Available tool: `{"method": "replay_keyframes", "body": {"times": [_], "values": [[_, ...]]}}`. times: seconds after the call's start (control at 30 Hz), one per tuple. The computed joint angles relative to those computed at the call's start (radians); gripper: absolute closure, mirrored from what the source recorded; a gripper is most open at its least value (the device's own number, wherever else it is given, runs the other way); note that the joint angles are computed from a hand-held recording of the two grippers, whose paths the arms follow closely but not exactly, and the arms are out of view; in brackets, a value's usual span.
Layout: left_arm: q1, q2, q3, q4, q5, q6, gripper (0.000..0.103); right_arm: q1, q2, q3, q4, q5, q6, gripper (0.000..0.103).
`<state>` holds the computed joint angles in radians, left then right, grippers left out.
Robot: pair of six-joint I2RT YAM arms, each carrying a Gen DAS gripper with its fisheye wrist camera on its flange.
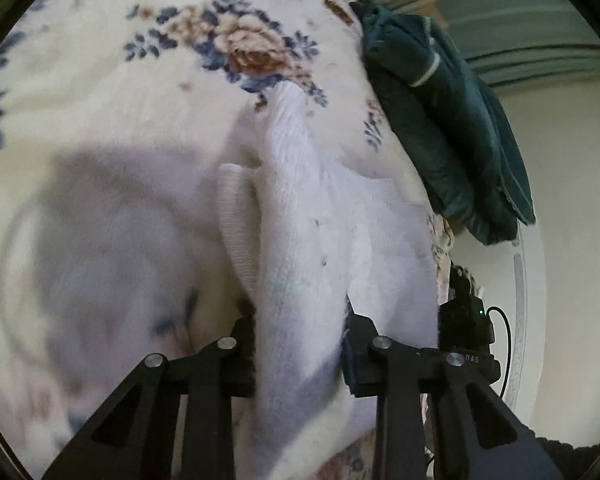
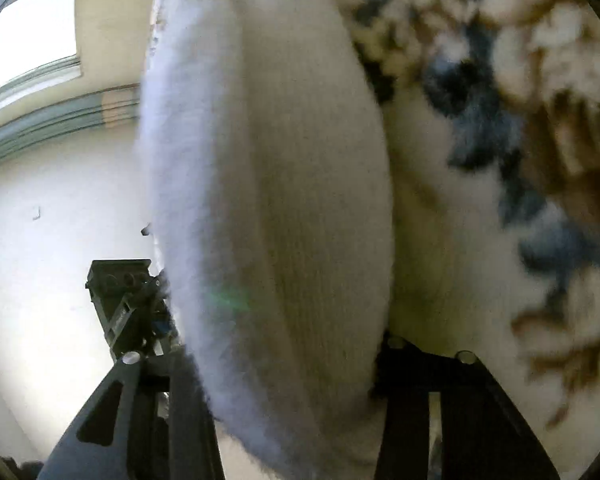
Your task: Fold small clothes
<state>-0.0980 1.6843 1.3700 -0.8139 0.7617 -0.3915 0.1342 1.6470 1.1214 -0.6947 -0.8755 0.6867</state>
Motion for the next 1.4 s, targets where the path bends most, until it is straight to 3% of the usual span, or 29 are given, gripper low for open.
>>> {"method": "replay_keyframes", "body": {"times": [0.1,0.3,0.43,0.5,0.53,0.57,0.63,0.73,0.87,1.0,1.13,1.2,1.23,1.27,1.3,1.4], "values": [[0.008,-0.168,-0.065,-0.137,-0.002,0.041,0.077,0.047,-0.153,-0.076,-0.043,0.007,0.044,0.06],[0.038,-0.547,-0.288,-0.47,-0.016,0.068,0.077,0.275,-0.66,-0.39,-0.068,0.05,0.382,0.06],[0.004,-0.784,-0.496,-0.602,-0.068,0.011,0.072,0.651,-0.977,-0.572,-0.045,0.246,0.797,0.059],[-0.062,-0.828,-0.532,-0.62,-0.117,-0.043,0.069,0.861,-1.036,-0.61,-0.05,0.4,0.984,0.054],[-0.046,-0.853,-0.534,-0.636,-0.115,-0.049,0.061,0.917,-1.019,-0.608,-0.07,0.426,1.02,0.047],[-0.037,-0.866,-0.518,-0.656,-0.125,-0.052,0.051,0.923,-1.002,-0.6,-0.088,0.424,1.016,0.044],[-0.003,-0.864,-0.469,-0.697,-0.15,-0.02,0.043,0.9,-0.966,-0.555,-0.141,0.416,0.978,0.04],[0.07,-0.826,-0.375,-0.739,-0.18,0.069,0.042,0.846,-0.845,-0.379,-0.337,0.439,0.817,0.039],[0.011,-0.731,-0.275,-0.665,-0.263,0.087,0.041,0.804,-0.677,-0.071,-0.683,0.622,0.619,0.039],[-0.116,-0.591,-0.248,-0.502,-0.358,0.094,0.041,0.597,-0.492,0.149,-0.733,0.657,0.314,0.039],[-0.296,-0.444,-0.219,-0.402,-0.49,0.145,0.041,0.535,-0.233,0.369,-0.749,0.74,0.036,0.039],[-0.339,-0.417,-0.234,-0.397,-0.537,0.185,0.042,0.496,-0.119,0.422,-0.74,0.705,-0.106,0.039],[-0.36,-0.405,-0.247,-0.382,-0.546,0.194,0.05,0.477,-0.078,0.438,-0.745,0.685,-0.16,0.057],[-0.368,-0.403,-0.261,-0.365,-0.549,0.195,0.083,0.485,-0.051,0.456,-0.735,0.691,-0.179,0.081],[-0.36,-0.41,-0.275,-0.36,-0.53,0.201,0.098,0.497,-0.046,0.457,-0.737,0.716,-0.178,0.098],[-0.28,-0.481,-0.276,-0.341,-0.447,0.193,0.098,0.487,-0.081,0.449,-0.731,0.761,-0.137,0.099]]}}
